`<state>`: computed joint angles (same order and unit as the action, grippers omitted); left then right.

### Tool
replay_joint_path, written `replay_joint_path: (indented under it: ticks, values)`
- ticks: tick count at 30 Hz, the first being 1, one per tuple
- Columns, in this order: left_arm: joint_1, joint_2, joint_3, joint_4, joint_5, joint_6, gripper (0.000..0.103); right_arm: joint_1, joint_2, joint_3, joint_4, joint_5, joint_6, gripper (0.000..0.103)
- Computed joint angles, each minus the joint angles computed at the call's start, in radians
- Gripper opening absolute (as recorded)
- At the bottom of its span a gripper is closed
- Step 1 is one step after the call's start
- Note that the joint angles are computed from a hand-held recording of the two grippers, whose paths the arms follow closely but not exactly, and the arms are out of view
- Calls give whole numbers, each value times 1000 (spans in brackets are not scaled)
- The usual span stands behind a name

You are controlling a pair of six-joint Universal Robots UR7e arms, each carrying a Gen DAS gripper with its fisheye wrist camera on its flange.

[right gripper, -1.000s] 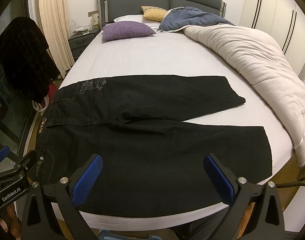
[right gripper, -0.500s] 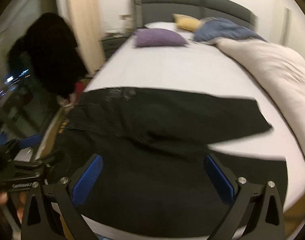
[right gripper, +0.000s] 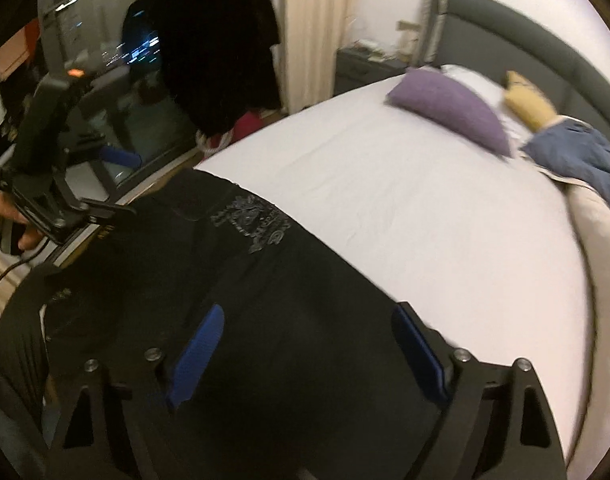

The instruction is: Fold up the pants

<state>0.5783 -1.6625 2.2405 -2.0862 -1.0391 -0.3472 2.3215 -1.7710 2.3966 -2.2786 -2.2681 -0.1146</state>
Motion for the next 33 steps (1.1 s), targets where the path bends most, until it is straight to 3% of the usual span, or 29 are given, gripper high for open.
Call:
replay_joint_path:
  ticks: [4,7,15,19,21,26,31,33]
  values:
    - [96,60,-12,-74,-28,95,103,-185,100,-5,-108,98,-210,71]
    - [151,69,-7,-99,-63,144,103,-278,165,-25,-114,168,-289,65]
    - [252,78,35,-242,-143,225,101,-370,321,-87,-148,292,-397,62]
    - [273,71,55,-253,-158,236,100,-410,404,-124,-153,287,-399,62]
    - [289,66,66,-273,-168,244,98,-426,422,-131,-122,288,-396,62]
    - [306,41,70,-296,-205,247,98,-459,433,-142,-125,377,-417,61]
    - [309,28,58,-304,-226,279,98,-482,452,-165,-101,445,-405,22]
    - [305,31,50,-304,-225,293,98,-488,456,-165,-94,458,-410,13]
